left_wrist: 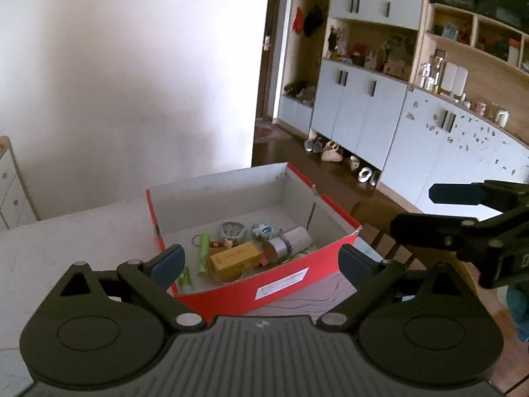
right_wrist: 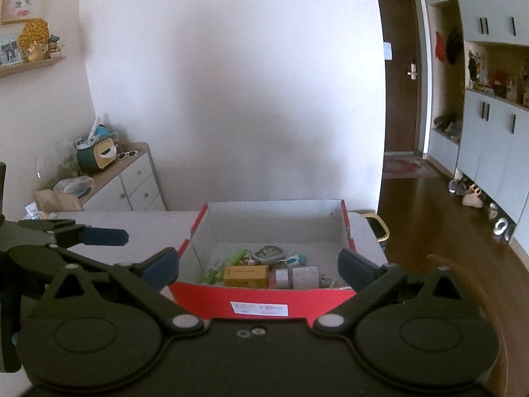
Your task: Organize rigid objects
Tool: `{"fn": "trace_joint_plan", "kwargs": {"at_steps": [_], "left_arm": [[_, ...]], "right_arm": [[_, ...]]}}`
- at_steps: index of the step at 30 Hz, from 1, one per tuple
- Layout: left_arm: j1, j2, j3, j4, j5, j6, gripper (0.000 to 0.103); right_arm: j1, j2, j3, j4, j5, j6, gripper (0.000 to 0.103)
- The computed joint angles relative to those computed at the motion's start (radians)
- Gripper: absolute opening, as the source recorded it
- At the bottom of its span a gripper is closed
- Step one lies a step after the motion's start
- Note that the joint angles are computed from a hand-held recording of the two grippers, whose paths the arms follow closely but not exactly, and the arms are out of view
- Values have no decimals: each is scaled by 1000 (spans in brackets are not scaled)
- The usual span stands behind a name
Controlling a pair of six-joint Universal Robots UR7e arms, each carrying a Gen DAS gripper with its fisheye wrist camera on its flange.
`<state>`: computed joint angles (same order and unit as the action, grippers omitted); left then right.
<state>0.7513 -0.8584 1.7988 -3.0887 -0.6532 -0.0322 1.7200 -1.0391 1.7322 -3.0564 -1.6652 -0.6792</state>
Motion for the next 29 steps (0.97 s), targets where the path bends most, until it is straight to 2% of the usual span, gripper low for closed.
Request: {"fn": "trace_joint_plan", "kwargs": {"at_steps": [7,14,29], "left_arm": [[-47,-14,64,-101,24,68,100],[-66,-29,95,-132,7,98,100],[-65,-47,125,-112,-9,64,100]], "right_arm": [[7,-43,69,-60,2,26,103],[11,-74,126,-116,-13,27,103],[15,-96,172,-160,-52,65,103]]}}
